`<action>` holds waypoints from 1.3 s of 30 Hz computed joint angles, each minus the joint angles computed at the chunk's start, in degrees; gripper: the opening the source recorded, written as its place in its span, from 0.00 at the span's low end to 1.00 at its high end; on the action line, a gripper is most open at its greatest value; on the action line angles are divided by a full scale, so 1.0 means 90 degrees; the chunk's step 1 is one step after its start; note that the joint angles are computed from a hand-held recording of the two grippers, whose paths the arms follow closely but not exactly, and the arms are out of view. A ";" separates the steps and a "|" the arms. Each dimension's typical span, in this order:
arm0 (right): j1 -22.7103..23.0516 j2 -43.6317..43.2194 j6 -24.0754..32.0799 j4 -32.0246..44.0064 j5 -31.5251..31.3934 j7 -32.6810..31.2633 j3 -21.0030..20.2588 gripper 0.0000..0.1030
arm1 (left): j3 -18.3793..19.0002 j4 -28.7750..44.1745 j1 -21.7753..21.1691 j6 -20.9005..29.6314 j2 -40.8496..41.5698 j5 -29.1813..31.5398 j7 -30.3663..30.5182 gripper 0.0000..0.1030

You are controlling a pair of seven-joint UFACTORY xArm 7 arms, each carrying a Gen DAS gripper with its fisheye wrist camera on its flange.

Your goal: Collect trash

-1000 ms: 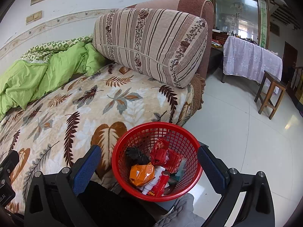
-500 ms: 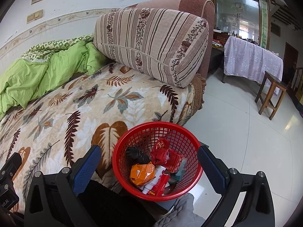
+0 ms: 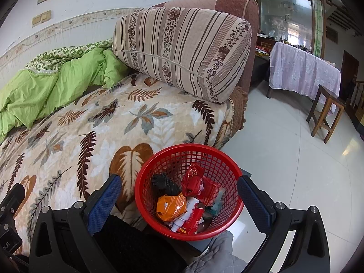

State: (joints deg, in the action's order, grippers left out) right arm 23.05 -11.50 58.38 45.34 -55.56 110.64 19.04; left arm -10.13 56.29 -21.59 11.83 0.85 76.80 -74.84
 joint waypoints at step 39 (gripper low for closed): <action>-0.0019 0.0011 -0.0086 0.0009 0.0033 -0.0082 -0.0022 0.99 | -0.0029 0.0006 -0.0025 0.0057 -0.0022 0.0046 -0.0077 0.99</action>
State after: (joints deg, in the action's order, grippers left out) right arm 22.88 -11.41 57.61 45.43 -55.26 109.90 18.84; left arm -10.39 56.35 -21.82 12.35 0.65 77.22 -75.54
